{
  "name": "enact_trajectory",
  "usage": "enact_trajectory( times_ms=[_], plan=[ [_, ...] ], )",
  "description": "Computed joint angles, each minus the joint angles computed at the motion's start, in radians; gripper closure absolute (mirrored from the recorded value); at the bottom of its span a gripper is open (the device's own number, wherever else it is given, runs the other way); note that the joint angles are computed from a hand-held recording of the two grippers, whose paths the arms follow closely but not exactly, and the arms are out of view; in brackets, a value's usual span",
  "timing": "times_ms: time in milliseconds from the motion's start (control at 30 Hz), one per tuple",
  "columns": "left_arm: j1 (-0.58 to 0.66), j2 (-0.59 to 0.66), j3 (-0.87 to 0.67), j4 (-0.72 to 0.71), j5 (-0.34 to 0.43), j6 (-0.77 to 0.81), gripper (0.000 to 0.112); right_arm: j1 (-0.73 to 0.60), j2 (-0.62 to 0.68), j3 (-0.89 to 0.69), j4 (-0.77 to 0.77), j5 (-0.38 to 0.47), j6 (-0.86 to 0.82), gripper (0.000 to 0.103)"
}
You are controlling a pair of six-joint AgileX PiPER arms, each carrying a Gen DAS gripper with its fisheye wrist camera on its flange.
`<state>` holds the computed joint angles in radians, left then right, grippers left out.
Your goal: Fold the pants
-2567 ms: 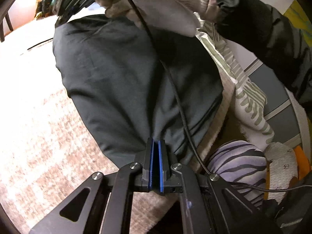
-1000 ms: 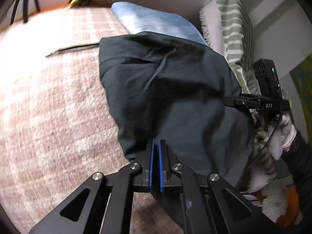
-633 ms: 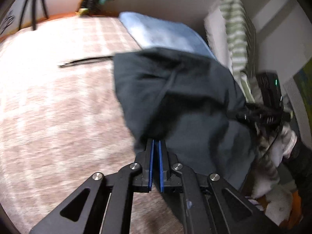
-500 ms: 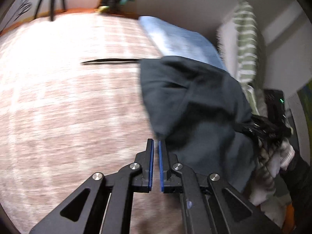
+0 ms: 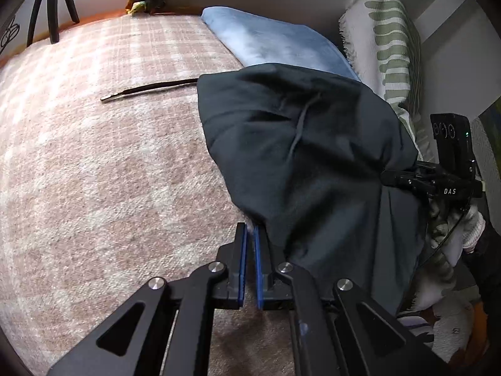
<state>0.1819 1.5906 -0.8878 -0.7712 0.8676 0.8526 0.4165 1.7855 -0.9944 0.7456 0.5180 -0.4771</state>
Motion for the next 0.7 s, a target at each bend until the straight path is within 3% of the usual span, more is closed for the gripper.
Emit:
enact_trajectory(
  times_ms=[100,167,300,433,467,533,567,600,667,700],
  plan=[
    [0.017,0.002,0.01,-0.019,0.006,0.027,0.11,-0.007,0.012,-0.006,0.053,0.008,-0.054,0.016],
    [0.015,-0.005,0.021,-0.025,-0.001,0.034,0.11,0.008,0.015,-0.017,0.014,0.002,-0.002,0.017],
    [0.008,-0.016,0.04,-0.053,0.011,0.071,0.11,0.009,-0.003,-0.011,-0.008,0.003,0.046,0.044],
    [-0.011,-0.02,0.041,-0.054,0.003,0.075,0.11,0.008,-0.032,-0.005,-0.027,0.007,0.039,0.05],
    [-0.007,-0.017,0.038,-0.049,0.005,0.074,0.11,-0.004,-0.033,-0.006,-0.018,0.024,0.023,0.049],
    [0.01,-0.005,0.032,-0.052,0.021,0.081,0.11,-0.014,-0.026,-0.016,-0.036,0.042,0.03,0.037],
    [0.024,0.001,0.03,-0.056,0.033,0.089,0.11,-0.013,-0.018,-0.023,-0.076,0.036,0.073,0.022],
    [0.026,0.007,0.028,-0.063,0.036,0.089,0.11,-0.011,-0.015,-0.019,-0.095,0.022,0.101,0.016],
    [0.026,0.007,0.034,-0.07,0.031,0.097,0.11,-0.02,-0.001,-0.001,-0.015,-0.001,0.039,0.013],
    [0.027,0.004,0.041,-0.08,0.029,0.107,0.11,-0.021,-0.004,0.015,0.043,-0.019,-0.015,0.019]
  ],
)
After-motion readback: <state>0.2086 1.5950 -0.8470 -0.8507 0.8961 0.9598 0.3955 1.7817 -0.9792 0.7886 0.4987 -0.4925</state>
